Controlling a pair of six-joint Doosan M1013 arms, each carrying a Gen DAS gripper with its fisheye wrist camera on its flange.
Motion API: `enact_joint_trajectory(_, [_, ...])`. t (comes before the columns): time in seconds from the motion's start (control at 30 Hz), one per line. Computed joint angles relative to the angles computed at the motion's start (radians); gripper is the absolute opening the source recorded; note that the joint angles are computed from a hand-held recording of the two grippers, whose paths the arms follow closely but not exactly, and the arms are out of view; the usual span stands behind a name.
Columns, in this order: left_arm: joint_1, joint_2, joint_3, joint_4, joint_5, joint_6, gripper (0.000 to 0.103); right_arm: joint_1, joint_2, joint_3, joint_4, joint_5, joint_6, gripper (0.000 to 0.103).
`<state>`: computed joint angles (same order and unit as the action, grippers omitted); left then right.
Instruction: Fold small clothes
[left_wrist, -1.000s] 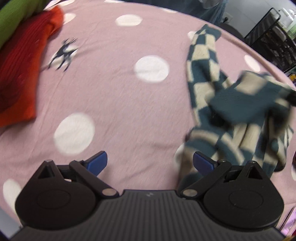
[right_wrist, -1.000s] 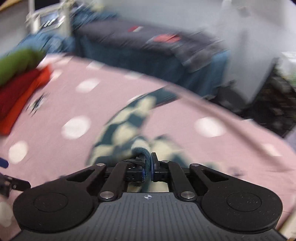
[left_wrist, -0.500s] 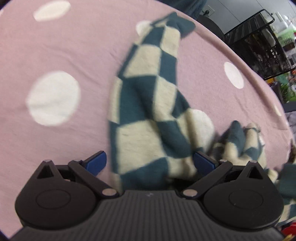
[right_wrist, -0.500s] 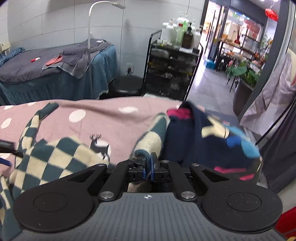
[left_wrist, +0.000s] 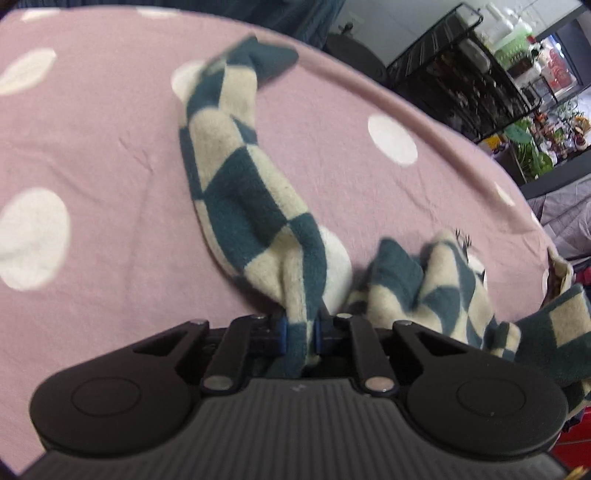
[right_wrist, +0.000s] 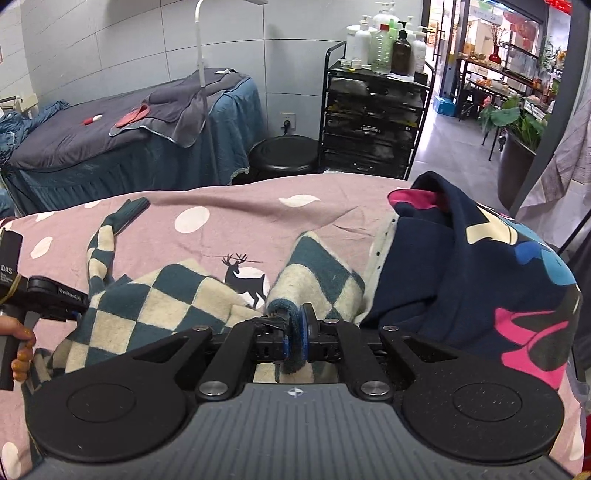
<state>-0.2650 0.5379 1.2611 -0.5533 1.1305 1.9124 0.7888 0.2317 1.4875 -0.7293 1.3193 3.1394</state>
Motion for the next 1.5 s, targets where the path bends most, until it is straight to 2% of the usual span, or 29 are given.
enact_joint_trajectory(0.1, [0.032,-0.026,-0.008,-0.007,-0.113,-0.021,0.011,-0.001,0.002,-0.005,-0.004,0.0,-0.003,0.009])
enact_joint_trajectory(0.2, [0.081,-0.019,-0.08,0.024,-0.218,-0.146,0.011,-0.003,0.007,-0.016,-0.012,-0.009,-0.012,0.009])
enact_joint_trajectory(0.23, [0.103,-0.009,-0.118,0.03,-0.219,-0.167,0.011,-0.005,0.01,-0.021,-0.018,-0.015,-0.018,0.009])
enact_joint_trajectory(0.37, [0.155,-0.002,-0.18,0.228,-0.361,-0.27,0.011,-0.011,0.027,-0.047,-0.048,-0.049,-0.049,0.009])
enact_joint_trajectory(0.43, [0.18,0.02,-0.226,0.297,-0.372,-0.344,0.011,-0.014,0.037,-0.061,-0.062,-0.068,-0.063,0.009])
enact_joint_trajectory(0.5, [0.186,0.042,-0.26,0.391,-0.37,-0.407,0.011,-0.017,0.048,-0.077,-0.077,-0.073,-0.072,0.009])
enact_joint_trajectory(0.63, [0.183,0.081,-0.301,0.426,-0.251,-0.393,0.017,-0.024,0.063,-0.098,-0.092,-0.069,-0.094,0.009])
enact_joint_trajectory(0.67, [0.18,0.082,-0.297,0.43,-0.232,-0.386,0.025,-0.027,0.068,-0.104,-0.085,-0.061,-0.108,0.009])
enact_joint_trajectory(0.7, [0.179,0.085,-0.298,0.441,-0.204,-0.388,0.049,-0.03,0.071,-0.105,-0.076,-0.054,-0.116,0.009])
enact_joint_trajectory(0.73, [0.17,0.089,-0.297,0.464,-0.183,-0.414,0.062,-0.034,0.074,-0.108,-0.061,-0.047,-0.121,0.009])
enact_joint_trajectory(0.77, [0.166,0.08,-0.275,0.477,-0.181,-0.433,0.083,-0.037,0.078,-0.112,-0.044,-0.034,-0.123,0.009])
enact_joint_trajectory(0.8, [0.163,0.071,-0.256,0.468,-0.189,-0.428,0.092,-0.039,0.081,-0.114,-0.031,-0.018,-0.119,0.009])
enact_joint_trajectory(0.87, [0.165,0.051,-0.215,0.409,-0.211,-0.364,0.093,-0.041,0.084,-0.114,-0.009,0.013,-0.107,0.009])
enact_joint_trajectory(0.93, [0.162,0.046,-0.208,0.372,-0.171,-0.292,0.101,-0.038,0.076,-0.102,-0.003,0.023,-0.078,0.012])
enact_joint_trajectory(1.07, [0.148,0.006,-0.151,0.36,-0.135,-0.195,0.102,-0.035,0.067,-0.093,-0.007,0.052,-0.07,0.012])
enact_joint_trajectory(1.1, [0.147,-0.01,-0.124,0.345,-0.134,-0.167,0.102,-0.033,0.067,-0.095,-0.01,0.062,-0.068,0.017])
enact_joint_trajectory(1.13, [0.144,-0.031,-0.091,0.329,-0.134,-0.139,0.102,-0.033,0.064,-0.093,-0.011,0.058,-0.066,0.031])
enact_joint_trajectory(1.17, [0.144,-0.047,-0.06,0.323,-0.132,-0.117,0.102,-0.034,0.06,-0.09,-0.002,0.04,-0.071,0.037])
enact_joint_trajectory(1.2, [0.142,-0.065,-0.028,0.328,-0.13,-0.101,0.103,-0.038,0.053,-0.082,0.016,0.002,-0.086,0.049])
enact_joint_trajectory(1.23, [0.139,-0.085,0.007,0.341,-0.129,-0.089,0.103,-0.039,0.047,-0.073,0.032,-0.04,-0.088,0.055])
enact_joint_trajectory(1.3, [0.135,-0.122,0.076,0.369,-0.125,-0.084,0.102,-0.036,0.04,-0.054,0.07,-0.125,-0.052,0.059])
enact_joint_trajectory(1.4, [0.131,-0.172,0.169,0.387,-0.12,-0.052,0.102,-0.04,0.038,-0.019,0.188,-0.314,-0.027,0.06])
enact_joint_trajectory(1.5, [0.112,-0.232,0.265,0.42,-0.177,-0.005,0.102,-0.038,0.073,-0.027,0.336,-0.408,-0.064,0.06])
